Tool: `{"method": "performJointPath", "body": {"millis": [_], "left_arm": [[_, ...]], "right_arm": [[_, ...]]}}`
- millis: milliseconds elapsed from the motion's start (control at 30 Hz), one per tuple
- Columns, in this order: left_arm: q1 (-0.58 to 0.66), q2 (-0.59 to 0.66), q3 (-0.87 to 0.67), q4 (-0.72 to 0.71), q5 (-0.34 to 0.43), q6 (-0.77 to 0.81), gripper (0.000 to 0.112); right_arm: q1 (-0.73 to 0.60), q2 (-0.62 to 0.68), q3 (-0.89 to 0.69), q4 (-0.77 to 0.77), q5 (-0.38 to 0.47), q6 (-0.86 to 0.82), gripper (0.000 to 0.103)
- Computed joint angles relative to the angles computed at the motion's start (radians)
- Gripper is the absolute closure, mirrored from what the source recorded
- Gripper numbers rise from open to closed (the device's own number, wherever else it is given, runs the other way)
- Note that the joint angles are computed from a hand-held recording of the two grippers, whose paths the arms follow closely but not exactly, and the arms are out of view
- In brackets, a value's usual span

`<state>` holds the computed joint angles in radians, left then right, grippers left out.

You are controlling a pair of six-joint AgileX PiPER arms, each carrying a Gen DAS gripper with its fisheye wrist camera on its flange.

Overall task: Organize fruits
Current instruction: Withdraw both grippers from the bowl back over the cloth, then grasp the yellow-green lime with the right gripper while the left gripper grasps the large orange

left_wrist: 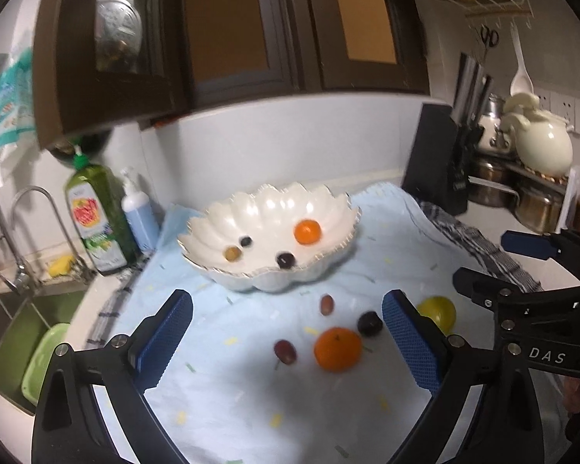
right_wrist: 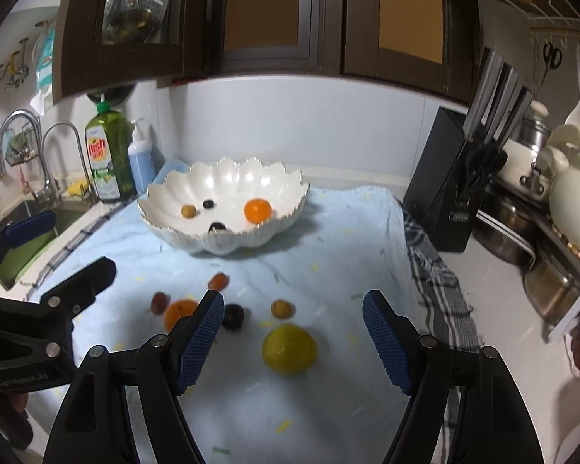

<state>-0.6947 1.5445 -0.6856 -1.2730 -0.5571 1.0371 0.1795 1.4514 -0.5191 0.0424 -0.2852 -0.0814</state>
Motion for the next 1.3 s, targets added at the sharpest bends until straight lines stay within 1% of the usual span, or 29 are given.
{"method": "performJointPath", "body": {"millis": [67,200,267,367,467,633,733,867,900,933,1000,1133,1167,1233,1300], "left_arm": [[0.015,0.031,-0.012,0.004,0.037,-0.004,0.015],[0.042,0.082,-0.030,0.043,0.095,-0.040,0.019],[0.055,0.109,-0.042,0.054,0.122,-0.049,0.021],[0.075,0.151,-0.065,0.067,0.168,-0.051,0.023],[0.079,0.182,-0.078,0.093,0.184,-0.067,0.026],[0.091,0.242,-0.114,0.113,0.215,-0.064,0.030],[0.099,0.273,-0.140,0.099,0.235,-0.039,0.033],[0.117,0.310,-0.175,0.049,0.270,0.029,0.040],[0.121,0.318,-0.182,0.043,0.278,0.038,0.041],[0.124,0.324,-0.187,0.038,0.283,0.046,0.042],[0.133,0.335,-0.199,0.021,0.304,0.067,0.043],[0.157,0.347,-0.220,-0.009,0.348,0.095,0.047],[0.160,0.348,-0.223,-0.009,0.354,0.094,0.048],[0.167,0.351,-0.229,0.007,0.368,0.078,0.052],[0.170,0.355,-0.237,0.015,0.379,0.076,0.054]], "right_arm": [[-0.003,0.023,0.000,-0.009,-0.007,0.007,0.028],[-0.019,0.081,-0.007,-0.079,-0.021,0.069,0.028],[-0.019,0.104,-0.017,-0.076,-0.014,0.067,0.028],[-0.038,0.147,-0.038,-0.175,-0.003,0.163,0.028],[-0.044,0.186,-0.054,-0.197,0.001,0.193,0.028],[-0.054,0.240,-0.086,-0.198,0.018,0.194,0.028],[-0.066,0.268,-0.109,-0.268,0.032,0.262,0.029],[-0.081,0.303,-0.135,-0.410,0.035,0.388,0.029],[-0.079,0.310,-0.139,-0.408,0.034,0.381,0.029],[-0.077,0.315,-0.144,-0.404,0.038,0.374,0.031],[-0.079,0.333,-0.160,-0.474,0.042,0.439,0.034],[-0.081,0.355,-0.184,-0.559,0.048,0.520,0.038],[-0.079,0.361,-0.191,-0.574,0.053,0.533,0.039],[-0.075,0.369,-0.199,-0.602,0.057,0.556,0.046],[-0.076,0.379,-0.208,-0.655,0.061,0.605,0.048]]}}
